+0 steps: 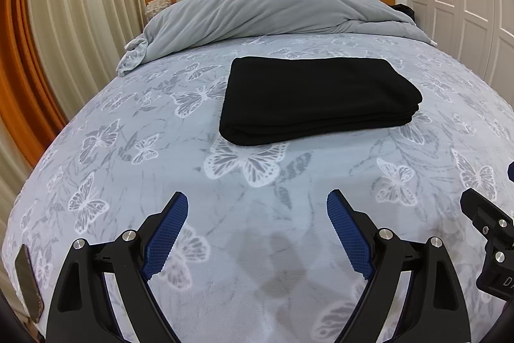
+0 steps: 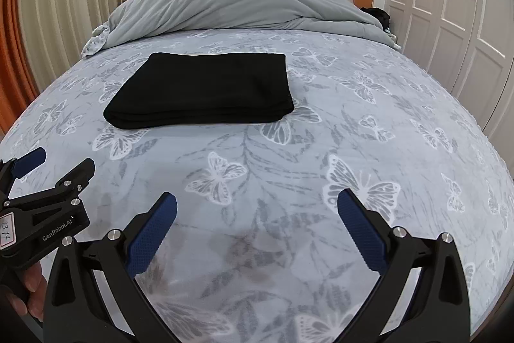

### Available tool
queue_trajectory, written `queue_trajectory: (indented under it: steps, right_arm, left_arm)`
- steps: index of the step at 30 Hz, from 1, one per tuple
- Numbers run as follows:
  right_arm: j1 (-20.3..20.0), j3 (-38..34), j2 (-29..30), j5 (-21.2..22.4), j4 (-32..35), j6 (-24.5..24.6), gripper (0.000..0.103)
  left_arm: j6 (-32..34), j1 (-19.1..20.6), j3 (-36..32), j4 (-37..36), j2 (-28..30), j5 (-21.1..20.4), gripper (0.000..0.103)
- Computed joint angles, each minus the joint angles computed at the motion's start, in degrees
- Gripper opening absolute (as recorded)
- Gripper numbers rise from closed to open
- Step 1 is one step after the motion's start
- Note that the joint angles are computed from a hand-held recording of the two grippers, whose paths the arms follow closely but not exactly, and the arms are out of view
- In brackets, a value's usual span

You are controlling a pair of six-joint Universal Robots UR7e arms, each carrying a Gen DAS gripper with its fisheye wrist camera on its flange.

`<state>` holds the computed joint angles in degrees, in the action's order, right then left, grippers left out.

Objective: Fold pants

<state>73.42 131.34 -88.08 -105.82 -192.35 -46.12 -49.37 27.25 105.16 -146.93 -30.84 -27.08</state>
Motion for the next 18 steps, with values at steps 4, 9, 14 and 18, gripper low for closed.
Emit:
queue_trajectory:
  steps: [4,9,14,18]
  right_arm:
    - [0.19,0.22,0.21,-0.34,-0.75,0.11,0.098]
    - [0.16,0.16,0.21,-0.38,-0.52,0.08,0.098]
    - [0.09,0.23,0.23,-0.26,-0.73,0.01,0.098]
    - [0.23,0.25,0.36,-0.63,-0.74,0.20,0.098]
  left_arm:
    - [0.17,-0.01,0.01,-0.23,0.08,-0.07,0.086]
    - [0.62,-0.03,0.14,-0.71,0.13,-0.12,0.086]
    - [0.71,-0.03,0.16,-0.81,0.13,-0.30,0.086]
    - [0.60,-0.04,0.14,-0.74,0.17,-0.19,0.086]
